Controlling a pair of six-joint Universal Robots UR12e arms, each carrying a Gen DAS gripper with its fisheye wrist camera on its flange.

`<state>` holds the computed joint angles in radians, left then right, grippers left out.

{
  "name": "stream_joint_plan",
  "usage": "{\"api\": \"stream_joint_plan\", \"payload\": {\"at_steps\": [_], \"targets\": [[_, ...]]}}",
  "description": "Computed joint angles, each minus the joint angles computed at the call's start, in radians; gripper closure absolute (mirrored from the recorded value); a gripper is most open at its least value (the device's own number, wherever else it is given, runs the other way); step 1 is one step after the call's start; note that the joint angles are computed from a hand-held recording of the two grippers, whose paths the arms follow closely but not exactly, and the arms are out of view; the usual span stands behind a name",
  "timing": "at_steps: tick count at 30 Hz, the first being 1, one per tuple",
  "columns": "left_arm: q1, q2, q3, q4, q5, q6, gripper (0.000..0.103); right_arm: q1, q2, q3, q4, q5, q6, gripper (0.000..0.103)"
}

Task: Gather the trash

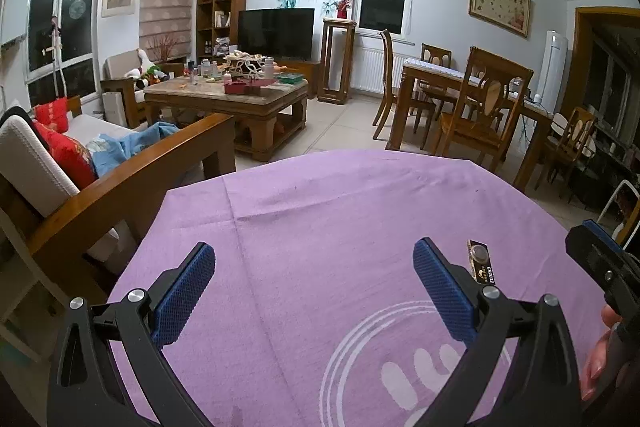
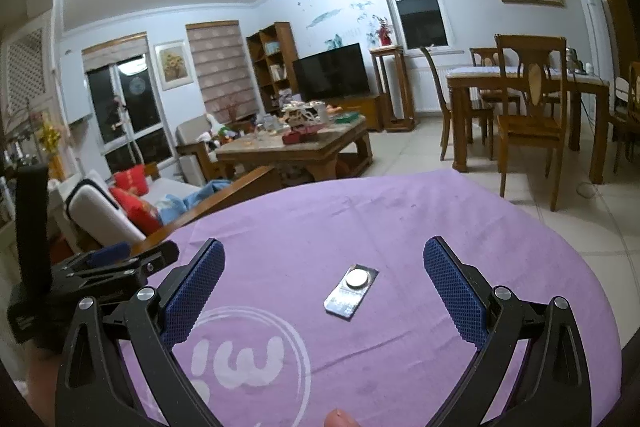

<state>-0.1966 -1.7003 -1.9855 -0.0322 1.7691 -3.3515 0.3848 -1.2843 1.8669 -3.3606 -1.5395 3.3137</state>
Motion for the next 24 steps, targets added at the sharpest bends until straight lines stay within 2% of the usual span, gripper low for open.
{"api": "stream_joint_plan", "payload": {"at_steps": [24], "targets": [[0.002, 0.007, -0.005, -0.008, -0.005, -0.005, 0.005, -0.002, -0.001, 0.008, 0.003, -0.006, 0.021, 0.005]]}}
